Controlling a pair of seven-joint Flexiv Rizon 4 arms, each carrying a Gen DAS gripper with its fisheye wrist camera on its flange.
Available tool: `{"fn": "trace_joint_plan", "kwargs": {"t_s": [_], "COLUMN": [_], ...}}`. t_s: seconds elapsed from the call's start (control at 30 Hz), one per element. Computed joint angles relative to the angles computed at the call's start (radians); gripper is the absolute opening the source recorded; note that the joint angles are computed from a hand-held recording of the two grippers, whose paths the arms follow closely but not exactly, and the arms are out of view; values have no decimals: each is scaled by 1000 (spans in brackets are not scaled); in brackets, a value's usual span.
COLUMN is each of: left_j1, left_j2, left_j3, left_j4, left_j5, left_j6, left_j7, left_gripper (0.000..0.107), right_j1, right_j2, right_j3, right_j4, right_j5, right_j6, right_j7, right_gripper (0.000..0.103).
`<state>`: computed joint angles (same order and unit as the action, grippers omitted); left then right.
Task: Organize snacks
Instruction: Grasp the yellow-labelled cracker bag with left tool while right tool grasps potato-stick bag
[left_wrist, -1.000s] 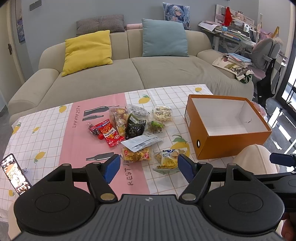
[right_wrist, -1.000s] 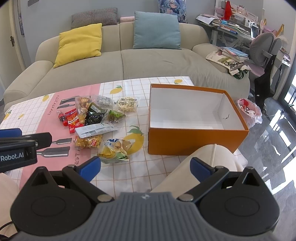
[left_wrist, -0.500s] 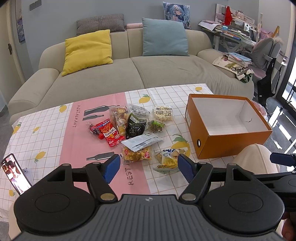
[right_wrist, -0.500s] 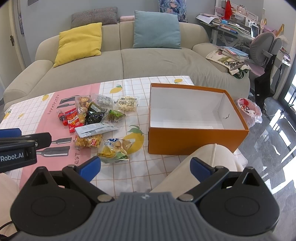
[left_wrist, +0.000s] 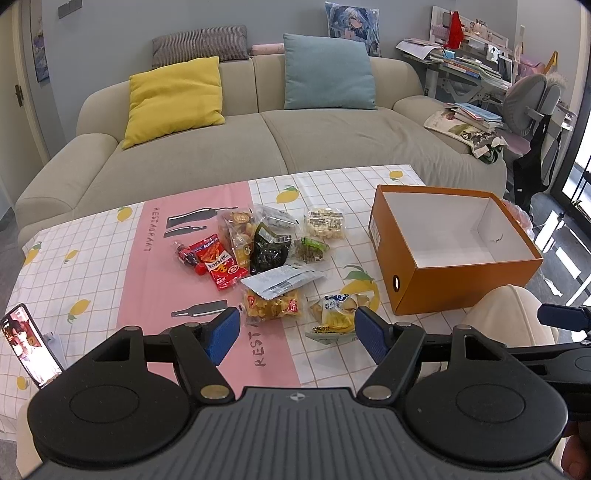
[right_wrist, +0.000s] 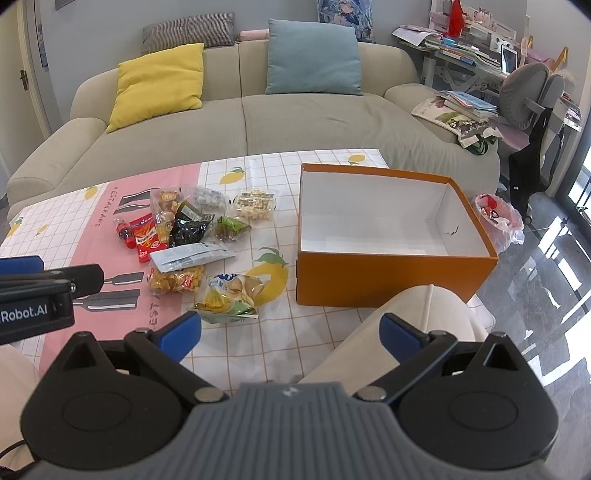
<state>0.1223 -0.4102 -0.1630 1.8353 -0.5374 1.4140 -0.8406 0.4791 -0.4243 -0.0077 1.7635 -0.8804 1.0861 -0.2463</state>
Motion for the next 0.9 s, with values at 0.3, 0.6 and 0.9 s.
{"fn": "trace_joint_plan", "kwargs": {"t_s": [0.3,0.6,0.9], "left_j1": [82,44,33], "left_j2": [4,-59,-192], "left_j3": [-119,1,66], "left_j4": [34,-107,-279], "left_j5": [-135,-137,-46], "left_j6": [-2,-277,-380], "left_j7": [143,126,-25], "left_gripper": [72,33,65], "right_j1": [-25,-62,-73], "right_j2": [-20,-107,-276], "right_j3": [16,36,103], "right_j4": [-19,-97,-304], "right_j5": [70,251,460], "right_j6": [45,136,93], "right_j7": [-63,-203,-473], "right_gripper": [100,90,76]}}
